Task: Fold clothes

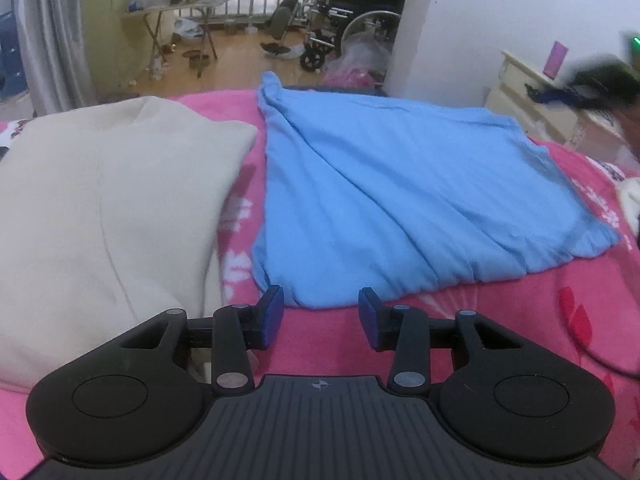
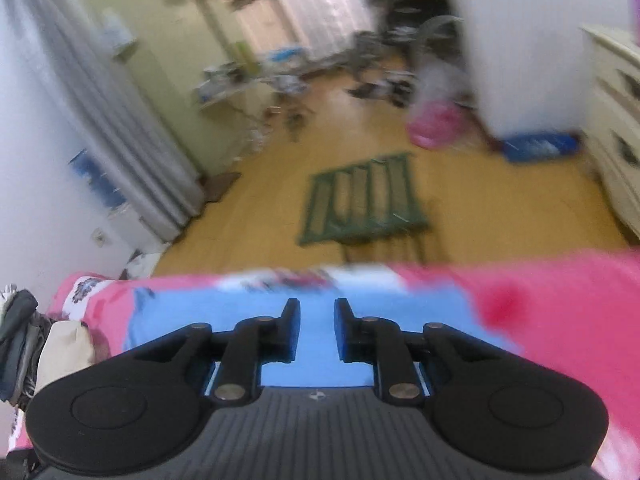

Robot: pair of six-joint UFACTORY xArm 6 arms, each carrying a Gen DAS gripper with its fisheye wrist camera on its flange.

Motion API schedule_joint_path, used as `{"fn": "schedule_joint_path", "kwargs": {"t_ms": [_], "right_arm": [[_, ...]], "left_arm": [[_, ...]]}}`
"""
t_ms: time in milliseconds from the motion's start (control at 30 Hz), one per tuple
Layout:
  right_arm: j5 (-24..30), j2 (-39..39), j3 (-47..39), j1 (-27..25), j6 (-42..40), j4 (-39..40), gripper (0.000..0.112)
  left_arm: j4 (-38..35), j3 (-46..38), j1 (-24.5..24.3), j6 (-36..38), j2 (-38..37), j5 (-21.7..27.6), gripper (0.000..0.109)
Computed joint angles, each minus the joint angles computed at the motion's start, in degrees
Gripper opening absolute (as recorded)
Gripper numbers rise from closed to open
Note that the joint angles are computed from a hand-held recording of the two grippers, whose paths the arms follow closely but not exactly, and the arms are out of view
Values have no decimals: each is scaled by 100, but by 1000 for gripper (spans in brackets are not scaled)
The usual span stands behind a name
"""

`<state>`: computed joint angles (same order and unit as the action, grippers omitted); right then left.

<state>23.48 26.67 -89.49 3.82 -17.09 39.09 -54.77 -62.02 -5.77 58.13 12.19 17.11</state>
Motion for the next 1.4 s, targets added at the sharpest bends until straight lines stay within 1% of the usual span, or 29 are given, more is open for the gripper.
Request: {"fn": "schedule_joint_path", "kwargs": {"t_ms": [33,100,133,200,267,400,467,533,667,700,767,800,867,900,1000,1067,1100,1267,1400], "right_arm": [[-62,-380,550,-110,73,-14,22],[-279,-867,1422,-234,181,37,22],[-340,-1088,1800,-287,46,256,22],[-404,-1366,2342,-323,-275,691,22],[-301,-1454,2548,-334,-511,898,22],[-333,-1272,2371,-263,-848,1262,22],[-318,-1060,2094,-266,-848,1279,22],[-386,-803,1762,-255,-1034,1357,22],[-491,-44,866,-210,-965,1026,22],[-480,121,694,-215,-732,717,22],[-406,424,383,-238,-103,-88,22],[-362,520,283,-244,1,-239,22],[-444,475,349,-213,-306,57,22],[-432,437,377,-201,-538,254,20],[-508,383,457,-159,-642,59,16],[-541,375,469,-142,-712,79,14],[-548,365,478,-130,-781,129,10],[-532,417,432,-114,-426,-212,4],[-756,300,602,-100,-379,-199,2]], "left_arm": [[37,-6,-13,-46,12,-30,41],[190,-26,-47,-187,53,-100,42],[271,-36,-64,-261,74,-134,42],[535,-7,-91,-530,67,-216,42],[783,8,-123,-826,84,-308,42],[1307,14,-165,-1518,127,-451,42],[1538,-8,-167,-1793,167,-463,42],[1750,-50,-167,-1956,225,-456,42],[2154,-102,-183,-2232,320,-480,42],[2195,-105,-188,-2272,330,-492,42],[2196,-100,-190,-2286,334,-507,42],[2183,-93,-191,-2272,333,-510,42],[2128,-73,-195,-2145,324,-514,42],[2087,-72,-196,-2066,328,-515,42],[1970,-98,-203,-1876,364,-526,43],[1919,-99,-218,-1822,371,-540,44],[1894,-92,-226,-1785,369,-550,45],[1691,-33,-259,-1517,338,-615,46],[1662,-55,-253,-1508,354,-606,47]]}}
